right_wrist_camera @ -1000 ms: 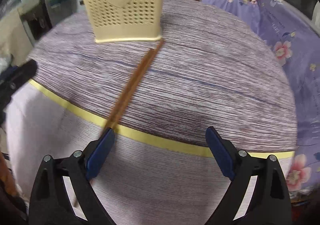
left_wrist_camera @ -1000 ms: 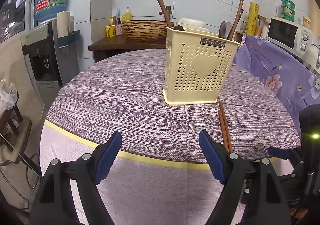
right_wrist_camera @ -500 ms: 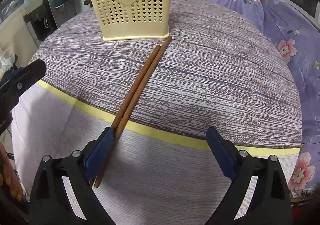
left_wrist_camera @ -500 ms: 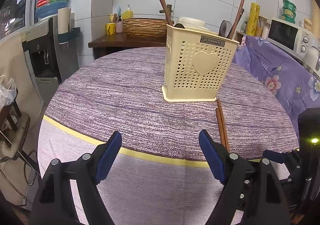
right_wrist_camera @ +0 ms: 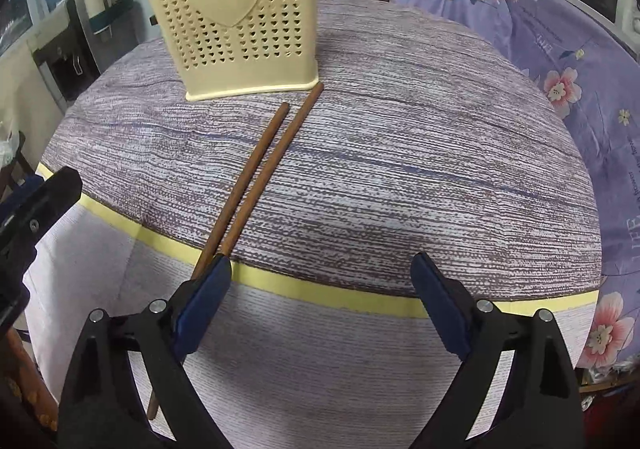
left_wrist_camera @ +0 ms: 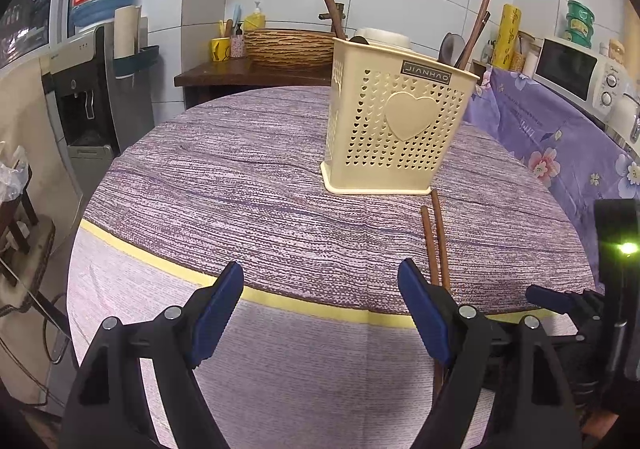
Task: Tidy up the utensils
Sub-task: 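Grasp a brown chopstick with the left tool while right tool grasps the other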
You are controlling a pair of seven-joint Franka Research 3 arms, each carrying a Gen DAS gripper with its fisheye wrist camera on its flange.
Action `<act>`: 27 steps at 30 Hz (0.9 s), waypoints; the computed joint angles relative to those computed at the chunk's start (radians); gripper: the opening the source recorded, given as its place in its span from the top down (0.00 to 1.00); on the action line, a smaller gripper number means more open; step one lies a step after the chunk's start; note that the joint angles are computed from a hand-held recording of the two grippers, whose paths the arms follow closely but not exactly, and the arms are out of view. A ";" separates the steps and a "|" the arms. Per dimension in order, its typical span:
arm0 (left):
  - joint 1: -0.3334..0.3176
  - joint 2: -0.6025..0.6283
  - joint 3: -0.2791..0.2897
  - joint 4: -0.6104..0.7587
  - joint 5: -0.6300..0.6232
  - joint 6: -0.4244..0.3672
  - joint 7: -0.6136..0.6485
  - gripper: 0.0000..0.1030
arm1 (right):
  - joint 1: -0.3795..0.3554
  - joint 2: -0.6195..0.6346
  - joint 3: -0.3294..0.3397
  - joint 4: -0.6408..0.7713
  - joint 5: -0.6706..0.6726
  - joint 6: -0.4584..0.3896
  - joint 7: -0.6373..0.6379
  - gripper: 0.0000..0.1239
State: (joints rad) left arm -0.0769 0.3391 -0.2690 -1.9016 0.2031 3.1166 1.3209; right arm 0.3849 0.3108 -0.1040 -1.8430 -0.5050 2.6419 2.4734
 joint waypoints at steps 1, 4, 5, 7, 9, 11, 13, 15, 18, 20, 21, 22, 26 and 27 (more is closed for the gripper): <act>-0.002 0.000 0.003 0.000 0.000 0.001 -0.003 0.24 | -0.011 0.000 0.009 0.000 0.024 0.002 -0.022 0.27; 0.008 0.005 -0.007 0.006 -0.008 -0.006 -0.002 0.24 | -0.010 0.011 0.015 0.009 0.044 0.002 -0.048 0.27; 0.010 0.006 -0.009 0.006 -0.010 -0.006 0.000 0.24 | -0.008 0.013 0.015 0.011 0.048 0.008 -0.052 0.27; 0.008 0.006 -0.008 0.007 -0.008 -0.010 0.003 0.24 | 0.004 0.020 0.009 0.020 0.042 0.008 -0.052 0.27; 0.007 0.006 -0.008 0.005 -0.009 -0.011 0.005 0.24 | 0.005 0.024 0.011 0.027 0.053 0.006 -0.067 0.27; 0.013 0.008 -0.016 0.005 -0.015 -0.012 0.009 0.24 | 0.011 0.031 0.008 0.038 0.053 0.000 -0.072 0.27; 0.019 0.010 -0.023 0.006 -0.021 -0.013 0.015 0.24 | 0.013 0.036 0.009 0.048 0.062 -0.010 -0.083 0.27; 0.026 0.013 -0.032 0.009 -0.028 -0.019 0.024 0.24 | 0.026 0.039 -0.002 0.056 0.040 -0.020 -0.076 0.27; 0.031 0.016 -0.038 0.011 -0.037 -0.023 0.035 0.24 | -0.001 0.054 0.018 0.076 0.098 -0.015 -0.131 0.26; 0.045 0.018 -0.056 0.013 -0.052 -0.031 0.050 0.24 | 0.004 0.060 0.013 0.098 0.104 -0.053 -0.154 0.26; 0.052 0.017 -0.066 0.011 -0.059 -0.030 0.061 0.24 | 0.008 0.055 0.008 0.092 0.096 -0.054 -0.155 0.26; 0.050 0.015 -0.064 0.008 -0.060 -0.027 0.065 0.24 | 0.009 0.046 0.004 0.078 0.091 -0.051 -0.154 0.26; 0.038 0.012 -0.047 0.007 -0.062 -0.028 0.060 0.24 | -0.001 0.018 -0.007 0.038 0.089 -0.064 -0.127 0.26; 0.041 0.016 -0.051 0.011 -0.068 -0.031 0.061 0.24 | -0.012 0.017 -0.002 0.030 0.101 -0.042 -0.120 0.27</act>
